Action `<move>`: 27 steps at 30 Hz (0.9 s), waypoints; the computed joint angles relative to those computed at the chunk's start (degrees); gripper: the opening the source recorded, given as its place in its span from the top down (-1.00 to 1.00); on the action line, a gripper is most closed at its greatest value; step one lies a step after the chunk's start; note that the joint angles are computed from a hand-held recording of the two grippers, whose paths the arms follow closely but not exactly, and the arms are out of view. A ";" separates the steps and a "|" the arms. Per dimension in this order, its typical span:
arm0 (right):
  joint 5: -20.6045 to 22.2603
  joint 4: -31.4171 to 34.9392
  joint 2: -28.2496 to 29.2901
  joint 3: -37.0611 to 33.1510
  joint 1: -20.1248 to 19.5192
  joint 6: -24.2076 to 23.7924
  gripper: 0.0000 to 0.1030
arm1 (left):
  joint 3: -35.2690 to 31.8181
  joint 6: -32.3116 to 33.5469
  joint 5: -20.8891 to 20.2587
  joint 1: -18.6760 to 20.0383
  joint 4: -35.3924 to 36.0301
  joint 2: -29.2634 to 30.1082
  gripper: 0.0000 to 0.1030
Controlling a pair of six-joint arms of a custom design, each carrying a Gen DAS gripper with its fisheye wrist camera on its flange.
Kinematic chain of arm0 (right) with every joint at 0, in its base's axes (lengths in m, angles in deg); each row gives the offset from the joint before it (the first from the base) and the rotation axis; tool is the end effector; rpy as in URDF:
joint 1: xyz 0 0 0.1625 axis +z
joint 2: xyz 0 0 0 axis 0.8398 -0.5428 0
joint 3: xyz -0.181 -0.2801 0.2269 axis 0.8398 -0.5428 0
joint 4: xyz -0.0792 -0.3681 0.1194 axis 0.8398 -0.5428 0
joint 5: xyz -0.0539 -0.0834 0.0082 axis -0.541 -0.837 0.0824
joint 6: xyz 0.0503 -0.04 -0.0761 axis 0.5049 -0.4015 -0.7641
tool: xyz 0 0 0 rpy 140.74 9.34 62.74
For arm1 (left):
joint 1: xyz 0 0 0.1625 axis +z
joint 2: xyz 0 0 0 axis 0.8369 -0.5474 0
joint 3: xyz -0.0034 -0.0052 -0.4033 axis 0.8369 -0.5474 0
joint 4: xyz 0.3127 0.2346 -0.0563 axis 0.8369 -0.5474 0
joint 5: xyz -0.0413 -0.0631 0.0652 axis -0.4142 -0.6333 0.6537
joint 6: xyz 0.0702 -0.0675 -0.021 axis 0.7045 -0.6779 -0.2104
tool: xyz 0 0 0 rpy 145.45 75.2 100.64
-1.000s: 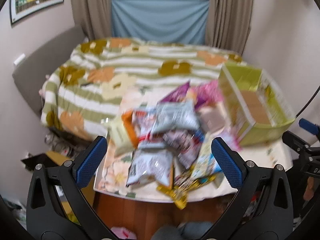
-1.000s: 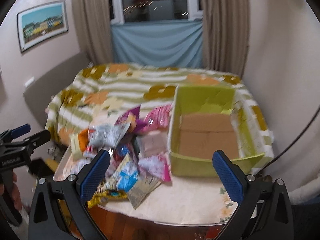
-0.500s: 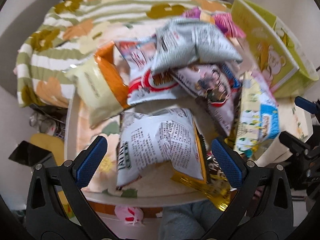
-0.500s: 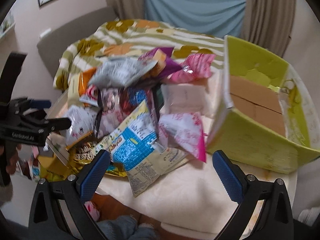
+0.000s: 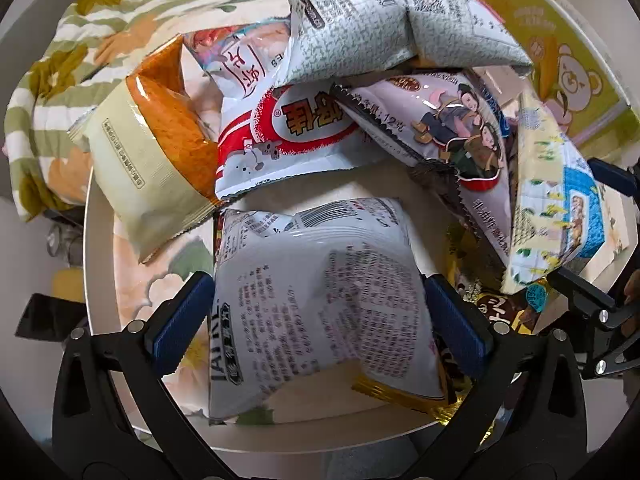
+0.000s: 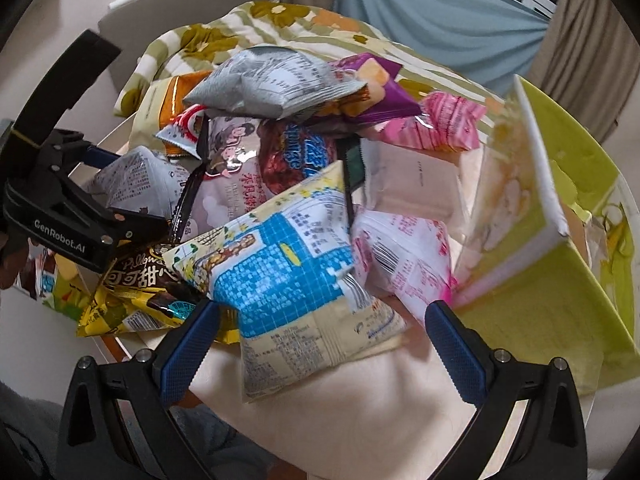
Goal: Organize snacks
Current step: 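Grasp the white chip bag with the left gripper while the right grasps the blue wafer bag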
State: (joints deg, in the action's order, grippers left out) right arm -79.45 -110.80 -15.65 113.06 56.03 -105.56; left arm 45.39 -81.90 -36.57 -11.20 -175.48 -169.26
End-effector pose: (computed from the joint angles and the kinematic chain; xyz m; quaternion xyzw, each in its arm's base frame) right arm 0.2419 -0.3876 0.0643 0.3137 -0.8765 0.1491 0.3333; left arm -0.1327 -0.4123 0.1778 0.1601 0.9212 -0.0648 0.3487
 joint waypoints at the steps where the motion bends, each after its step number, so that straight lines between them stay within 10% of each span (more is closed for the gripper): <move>1: 0.08 -0.05 0.26 -0.13 -0.10 -0.46 -0.98 | -0.47 0.06 -0.42 0.39 0.41 0.08 -0.99; 15: 1.72 1.59 0.55 -1.45 -1.37 0.97 -0.03 | -1.42 4.12 -2.25 3.59 -0.87 -2.46 -0.47; 27: 1.55 5.69 -3.96 -0.80 2.01 11.13 0.04 | -0.78 0.82 -2.45 1.93 1.95 -8.53 -0.47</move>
